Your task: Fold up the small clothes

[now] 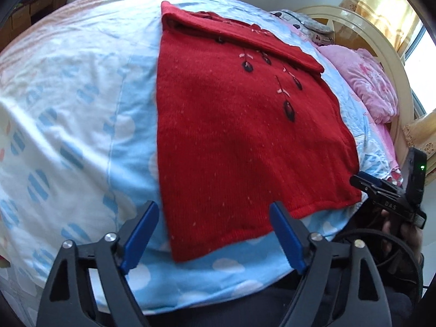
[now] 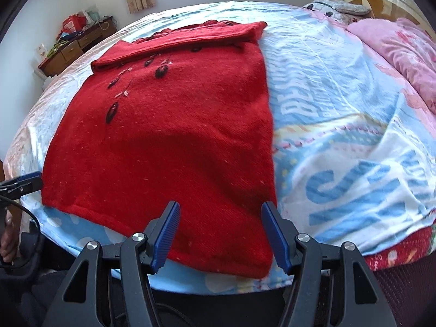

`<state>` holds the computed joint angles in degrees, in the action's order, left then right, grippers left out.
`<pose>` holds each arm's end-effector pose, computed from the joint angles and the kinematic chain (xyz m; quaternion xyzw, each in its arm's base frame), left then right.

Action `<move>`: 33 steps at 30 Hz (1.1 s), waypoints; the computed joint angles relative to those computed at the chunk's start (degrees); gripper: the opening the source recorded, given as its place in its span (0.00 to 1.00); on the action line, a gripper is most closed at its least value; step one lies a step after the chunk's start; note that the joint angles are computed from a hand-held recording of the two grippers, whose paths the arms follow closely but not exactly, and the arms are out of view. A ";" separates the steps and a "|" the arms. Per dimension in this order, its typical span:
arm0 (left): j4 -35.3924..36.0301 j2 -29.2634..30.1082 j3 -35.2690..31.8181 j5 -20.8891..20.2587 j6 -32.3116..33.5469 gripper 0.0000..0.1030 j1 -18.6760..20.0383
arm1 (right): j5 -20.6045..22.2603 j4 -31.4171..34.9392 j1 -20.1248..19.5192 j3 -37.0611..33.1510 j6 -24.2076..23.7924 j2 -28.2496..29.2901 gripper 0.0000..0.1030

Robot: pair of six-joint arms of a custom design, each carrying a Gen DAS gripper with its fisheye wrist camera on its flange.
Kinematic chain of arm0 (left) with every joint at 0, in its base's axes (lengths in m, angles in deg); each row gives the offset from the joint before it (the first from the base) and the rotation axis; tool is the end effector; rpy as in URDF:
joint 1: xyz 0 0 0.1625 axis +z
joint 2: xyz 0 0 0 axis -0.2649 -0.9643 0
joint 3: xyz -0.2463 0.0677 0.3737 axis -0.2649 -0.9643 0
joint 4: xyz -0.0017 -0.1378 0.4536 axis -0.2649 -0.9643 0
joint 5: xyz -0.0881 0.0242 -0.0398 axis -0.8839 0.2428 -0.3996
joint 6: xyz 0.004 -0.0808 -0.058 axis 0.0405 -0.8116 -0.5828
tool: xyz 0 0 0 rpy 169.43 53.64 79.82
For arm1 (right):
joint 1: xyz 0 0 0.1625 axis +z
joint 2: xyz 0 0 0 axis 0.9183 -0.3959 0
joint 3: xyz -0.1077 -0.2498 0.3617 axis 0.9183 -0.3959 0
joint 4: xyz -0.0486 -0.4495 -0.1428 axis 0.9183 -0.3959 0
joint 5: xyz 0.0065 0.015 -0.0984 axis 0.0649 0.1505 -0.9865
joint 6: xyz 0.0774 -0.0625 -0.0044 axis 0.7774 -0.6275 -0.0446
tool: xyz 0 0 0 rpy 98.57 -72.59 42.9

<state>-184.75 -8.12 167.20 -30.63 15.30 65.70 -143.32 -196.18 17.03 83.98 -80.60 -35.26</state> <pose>-0.1889 -0.4898 0.0675 0.2782 0.9447 -0.0843 0.1518 0.0376 -0.3225 0.2173 -0.0503 -0.8733 0.3183 0.3653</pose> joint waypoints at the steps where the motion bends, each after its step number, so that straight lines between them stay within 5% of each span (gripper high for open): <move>1: 0.04 -0.26 0.21 -0.78 -0.17 0.78 0.39 | 0.28 0.13 -0.33 0.13 0.05 -0.36 0.61; 13: 1.25 0.01 0.84 1.51 1.35 0.58 0.26 | 4.07 5.08 -2.81 1.94 1.56 -5.49 0.61; 16: 1.45 -0.28 1.18 3.61 2.71 0.10 -0.59 | 5.25 6.90 -3.81 2.68 2.10 -7.94 0.61; 25: 1.44 -0.12 1.12 3.63 2.69 0.11 0.27 | 12.63 12.95 -8.53 4.82 3.29 -16.22 0.61; 28: 1.43 -0.03 1.02 2.75 2.45 0.20 0.53 | 13.81 13.31 -9.36 4.80 3.02 -15.75 0.61; 32: 0.28 0.47 1.39 0.72 3.90 0.47 0.33 | 12.36 10.97 -8.79 4.12 4.11 -13.19 0.61; 33: -0.03 0.55 1.69 1.38 4.20 0.46 -0.21 | 11.99 10.90 -8.68 3.81 4.71 -12.71 0.61</move>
<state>-184.78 -7.57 168.89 -29.25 19.50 65.48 -131.33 -185.27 8.35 87.79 -75.89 -47.98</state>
